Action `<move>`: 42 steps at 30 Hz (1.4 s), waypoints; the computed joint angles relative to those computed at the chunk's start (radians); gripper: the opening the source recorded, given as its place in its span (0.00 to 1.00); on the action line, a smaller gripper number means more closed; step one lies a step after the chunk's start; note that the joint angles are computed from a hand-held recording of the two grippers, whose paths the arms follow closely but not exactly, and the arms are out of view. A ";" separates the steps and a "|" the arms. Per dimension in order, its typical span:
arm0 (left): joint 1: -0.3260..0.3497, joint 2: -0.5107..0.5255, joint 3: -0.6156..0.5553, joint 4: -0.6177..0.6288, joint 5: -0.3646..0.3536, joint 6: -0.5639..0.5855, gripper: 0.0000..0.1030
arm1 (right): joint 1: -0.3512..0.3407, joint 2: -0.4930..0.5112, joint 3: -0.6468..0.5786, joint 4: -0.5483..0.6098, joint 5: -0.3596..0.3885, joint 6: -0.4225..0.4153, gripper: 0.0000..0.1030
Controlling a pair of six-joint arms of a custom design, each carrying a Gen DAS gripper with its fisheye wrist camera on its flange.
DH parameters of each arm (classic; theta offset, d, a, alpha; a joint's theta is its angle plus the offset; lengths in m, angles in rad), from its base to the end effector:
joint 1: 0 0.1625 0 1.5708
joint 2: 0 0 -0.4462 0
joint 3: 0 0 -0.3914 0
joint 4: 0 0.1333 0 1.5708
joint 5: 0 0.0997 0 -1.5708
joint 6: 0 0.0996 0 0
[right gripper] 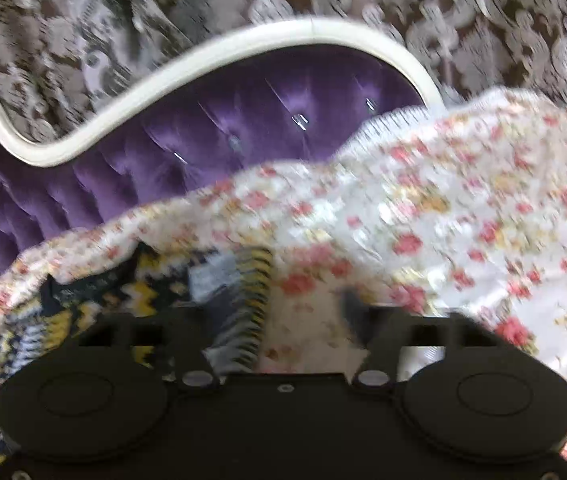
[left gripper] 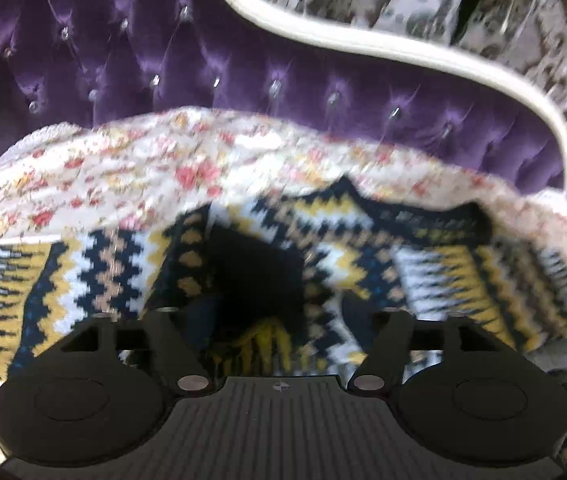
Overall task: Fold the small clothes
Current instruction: 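Close the left gripper on the other sleeve's navy cuff, then lift the cuff with the left gripper, fold it across the body, release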
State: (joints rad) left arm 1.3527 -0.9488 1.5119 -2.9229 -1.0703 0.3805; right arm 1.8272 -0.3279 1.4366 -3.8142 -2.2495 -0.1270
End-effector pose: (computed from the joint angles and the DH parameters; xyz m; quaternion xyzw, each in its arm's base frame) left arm 0.0203 -0.7453 0.3254 0.1728 0.8827 -0.3526 0.2581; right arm 0.2483 -0.6682 0.0135 -0.0241 -0.8147 0.5238 0.2474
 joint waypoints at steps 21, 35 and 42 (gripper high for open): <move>0.110 -0.155 -0.021 -0.048 0.055 -0.085 0.96 | 0.041 0.011 -0.016 0.141 0.240 0.173 1.00; 0.245 -0.110 -0.095 -0.014 -0.030 -0.249 0.96 | 0.050 0.046 -0.051 0.170 0.251 0.135 1.00; 0.242 -0.070 -0.124 -0.102 -0.017 -0.224 0.30 | 0.050 0.058 -0.067 0.199 0.243 0.118 1.00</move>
State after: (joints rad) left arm 1.5945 -1.0189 1.3882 -3.0247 -1.0871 0.1563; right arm 1.8776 -0.2703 1.3694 -3.6148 -2.0070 -0.0088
